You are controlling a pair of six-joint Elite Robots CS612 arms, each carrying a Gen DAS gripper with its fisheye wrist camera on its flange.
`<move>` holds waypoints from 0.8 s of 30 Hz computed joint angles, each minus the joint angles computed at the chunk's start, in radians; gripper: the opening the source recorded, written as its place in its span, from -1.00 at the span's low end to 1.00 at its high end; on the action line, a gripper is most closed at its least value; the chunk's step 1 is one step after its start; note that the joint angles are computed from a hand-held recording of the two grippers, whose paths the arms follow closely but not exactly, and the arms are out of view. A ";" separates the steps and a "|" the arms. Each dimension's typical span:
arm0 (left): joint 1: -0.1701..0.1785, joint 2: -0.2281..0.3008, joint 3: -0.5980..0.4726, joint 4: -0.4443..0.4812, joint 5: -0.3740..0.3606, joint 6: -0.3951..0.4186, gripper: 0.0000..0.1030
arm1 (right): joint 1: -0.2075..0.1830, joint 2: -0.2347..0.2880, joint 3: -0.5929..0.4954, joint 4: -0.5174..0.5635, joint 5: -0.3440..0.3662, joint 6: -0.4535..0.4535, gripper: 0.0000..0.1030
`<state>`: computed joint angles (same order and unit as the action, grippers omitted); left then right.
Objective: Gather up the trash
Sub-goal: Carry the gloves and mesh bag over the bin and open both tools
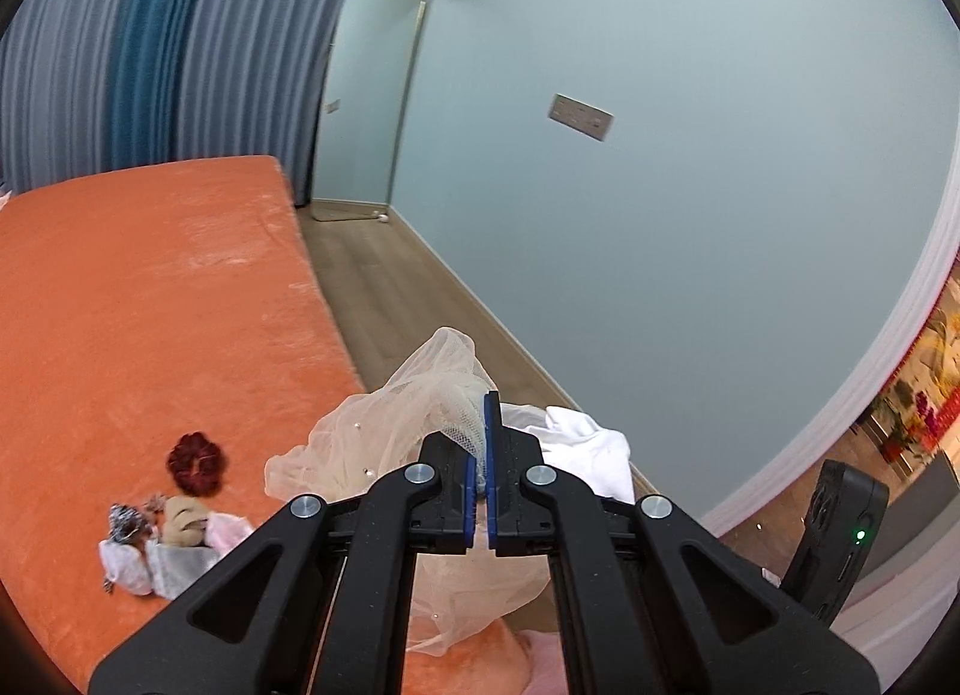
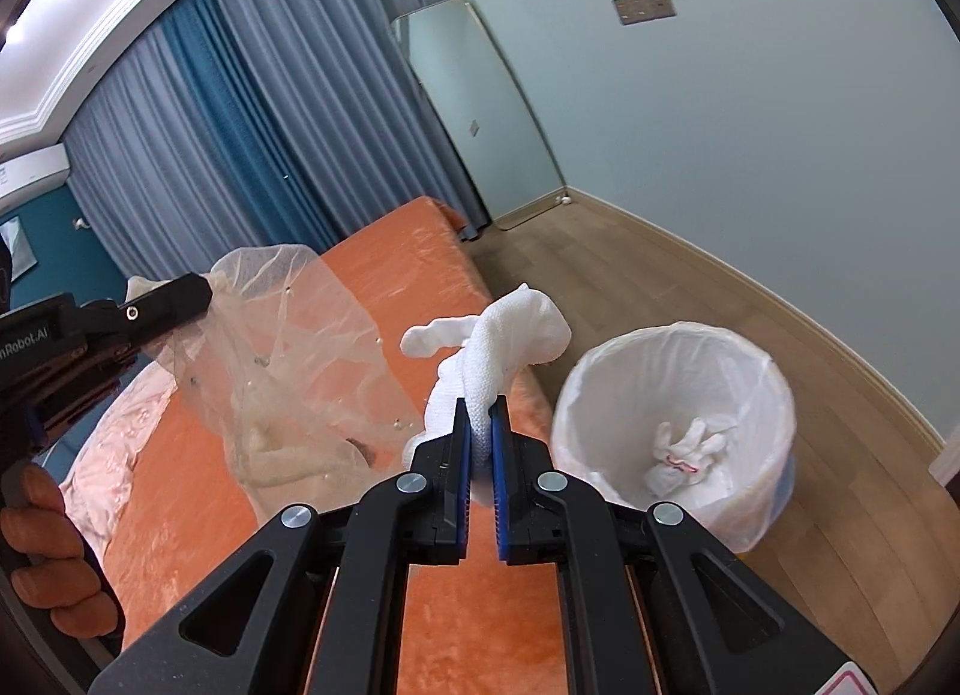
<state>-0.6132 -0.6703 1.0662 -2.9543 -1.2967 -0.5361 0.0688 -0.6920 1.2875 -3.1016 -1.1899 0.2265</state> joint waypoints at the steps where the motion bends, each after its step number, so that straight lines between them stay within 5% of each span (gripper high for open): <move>1: -0.001 0.011 -0.021 0.008 -0.013 0.008 -0.97 | -0.005 -0.001 0.003 -0.004 -0.006 0.008 -0.89; 15: 0.001 0.252 -0.457 0.233 -0.147 0.095 -0.97 | -0.057 0.015 0.005 -0.012 -0.097 0.072 -0.89; 24: 0.004 0.472 -0.853 0.444 -0.185 0.108 -0.93 | -0.068 0.062 -0.056 0.055 -0.127 0.057 -0.89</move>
